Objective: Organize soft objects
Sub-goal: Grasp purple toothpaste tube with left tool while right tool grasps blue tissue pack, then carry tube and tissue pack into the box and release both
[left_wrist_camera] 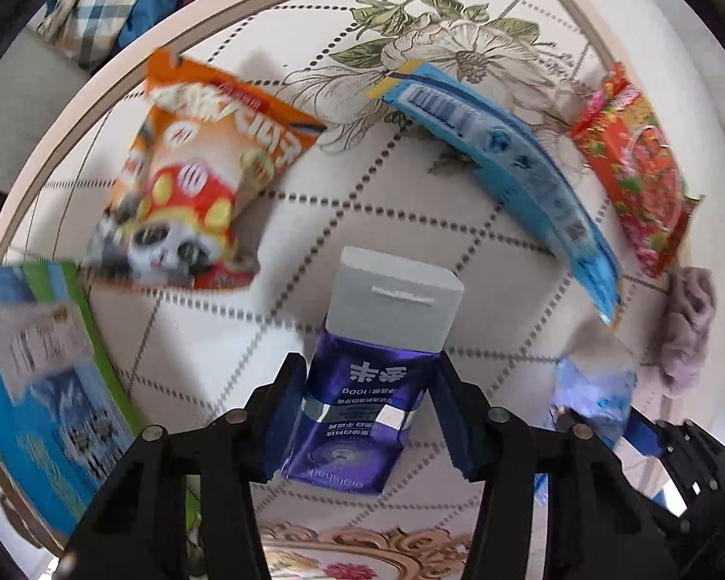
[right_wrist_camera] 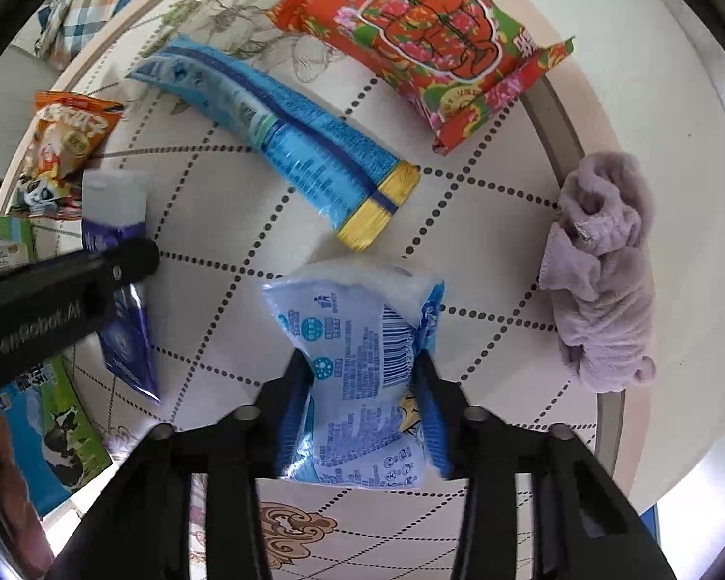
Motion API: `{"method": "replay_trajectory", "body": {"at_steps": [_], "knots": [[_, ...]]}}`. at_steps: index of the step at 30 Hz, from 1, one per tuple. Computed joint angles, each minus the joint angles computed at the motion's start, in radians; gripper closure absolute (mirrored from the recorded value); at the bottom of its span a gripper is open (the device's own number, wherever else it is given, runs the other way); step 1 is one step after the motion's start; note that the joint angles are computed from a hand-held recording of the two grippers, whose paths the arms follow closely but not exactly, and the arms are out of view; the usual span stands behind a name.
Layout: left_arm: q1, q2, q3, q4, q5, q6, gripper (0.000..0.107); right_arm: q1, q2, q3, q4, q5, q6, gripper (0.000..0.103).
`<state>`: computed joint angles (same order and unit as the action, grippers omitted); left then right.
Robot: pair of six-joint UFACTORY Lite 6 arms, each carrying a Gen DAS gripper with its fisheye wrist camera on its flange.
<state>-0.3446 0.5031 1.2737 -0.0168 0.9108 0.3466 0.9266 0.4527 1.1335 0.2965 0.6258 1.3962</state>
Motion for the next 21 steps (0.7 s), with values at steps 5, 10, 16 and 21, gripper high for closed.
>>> {"method": "replay_trajectory", "body": {"at_steps": [5, 10, 16, 21], "knots": [[0.071, -0.184, -0.123, -0.111, 0.061, 0.082, 0.06, 0.018, -0.05, 0.011, -0.031, 0.03, 0.05, 0.066], [0.178, -0.279, -0.108, -0.18, 0.162, 0.192, 0.061, 0.05, -0.128, 0.033, -0.111, 0.094, 0.145, 0.066], [0.211, -0.295, 0.0, -0.204, 0.234, 0.214, 0.061, 0.068, -0.16, 0.143, -0.208, 0.234, 0.22, 0.066], [0.261, -0.327, 0.045, -0.244, 0.274, 0.26, 0.062, 0.095, -0.126, 0.28, -0.271, 0.33, 0.25, 0.066]]}}
